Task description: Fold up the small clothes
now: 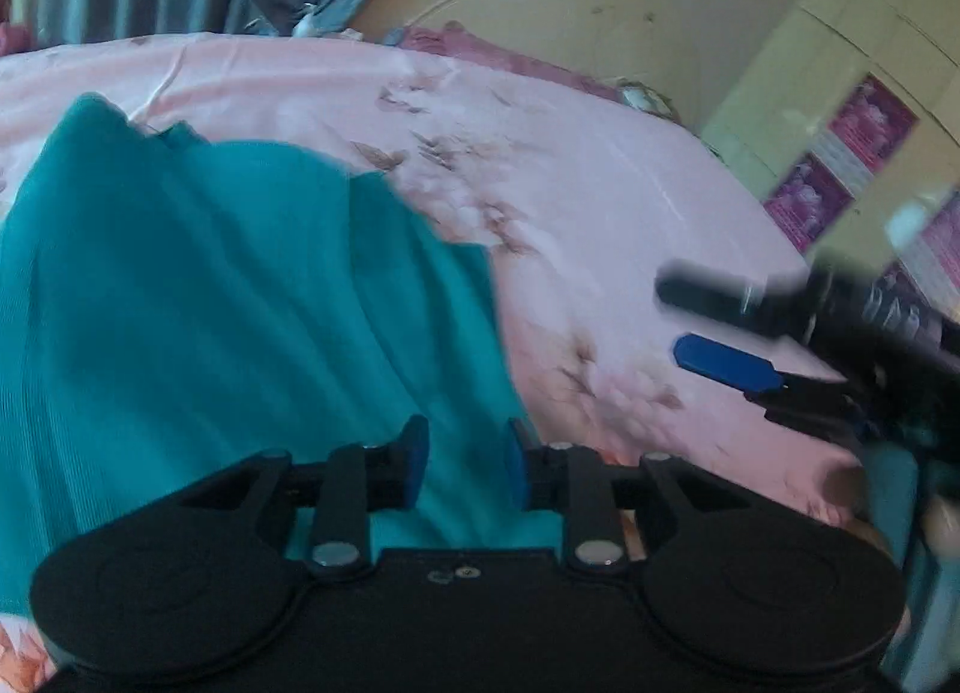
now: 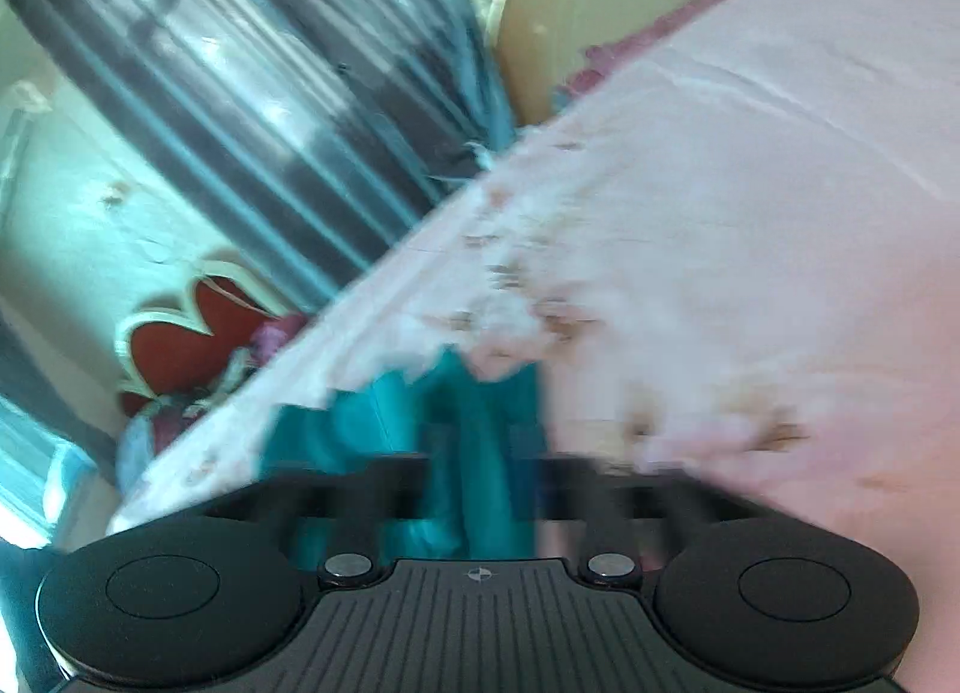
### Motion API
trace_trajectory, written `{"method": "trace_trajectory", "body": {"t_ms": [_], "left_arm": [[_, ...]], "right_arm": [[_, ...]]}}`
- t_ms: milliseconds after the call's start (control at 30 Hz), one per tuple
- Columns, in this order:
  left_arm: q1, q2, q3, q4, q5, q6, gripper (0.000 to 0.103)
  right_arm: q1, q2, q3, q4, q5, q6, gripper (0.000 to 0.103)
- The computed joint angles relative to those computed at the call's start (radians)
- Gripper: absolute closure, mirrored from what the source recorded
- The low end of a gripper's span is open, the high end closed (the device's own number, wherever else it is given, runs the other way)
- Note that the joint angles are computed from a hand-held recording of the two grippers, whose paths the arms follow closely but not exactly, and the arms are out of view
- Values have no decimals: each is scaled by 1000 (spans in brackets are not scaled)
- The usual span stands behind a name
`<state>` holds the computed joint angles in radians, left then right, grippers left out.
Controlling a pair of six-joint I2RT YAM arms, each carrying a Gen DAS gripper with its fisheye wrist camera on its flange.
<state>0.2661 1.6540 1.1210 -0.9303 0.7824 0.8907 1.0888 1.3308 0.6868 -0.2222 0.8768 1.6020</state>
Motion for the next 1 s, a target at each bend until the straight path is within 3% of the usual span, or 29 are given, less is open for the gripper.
{"method": "trace_trajectory", "body": {"t_ms": [67,100,133,167,233,333,433,567,667,733,833,900,967,1000], "left_arm": [[111,8,54,-64,65,114,74],[152,29,94,-53,68,118,77],[185,56,130,-33,70,114,80],[217,97,178,-1,73,95,81],[246,202,291,35,26,35,87],[266,329,422,-24,-17,17,89],[260,395,460,-30,-49,17,88],[273,430,480,-51,-22,30,88],[292,479,562,-151,1,79,88],[290,504,596,-187,23,94,90],[296,504,626,-164,86,129,86],[271,549,698,-190,67,127,86],[240,591,751,-216,21,140,86],[227,588,743,-194,5,137,87]], "right_arm": [[3,-50,-54,82,-34,-60,32],[-4,-66,-92,165,-72,-98,36],[-21,-55,-120,264,-122,-144,54],[-40,-30,-128,331,-174,-176,63],[-79,59,-110,428,-282,-218,63],[-131,174,-99,526,-415,-195,63],[-171,240,-84,568,-476,-173,63],[-186,262,-107,669,-579,-186,63],[-191,316,-32,590,-595,-203,63],[-205,362,-5,613,-595,-194,63],[-200,401,39,606,-557,-195,63],[-189,426,99,546,-534,-219,63],[-179,454,168,466,-508,-266,93],[-174,468,216,401,-488,-297,94]]}}
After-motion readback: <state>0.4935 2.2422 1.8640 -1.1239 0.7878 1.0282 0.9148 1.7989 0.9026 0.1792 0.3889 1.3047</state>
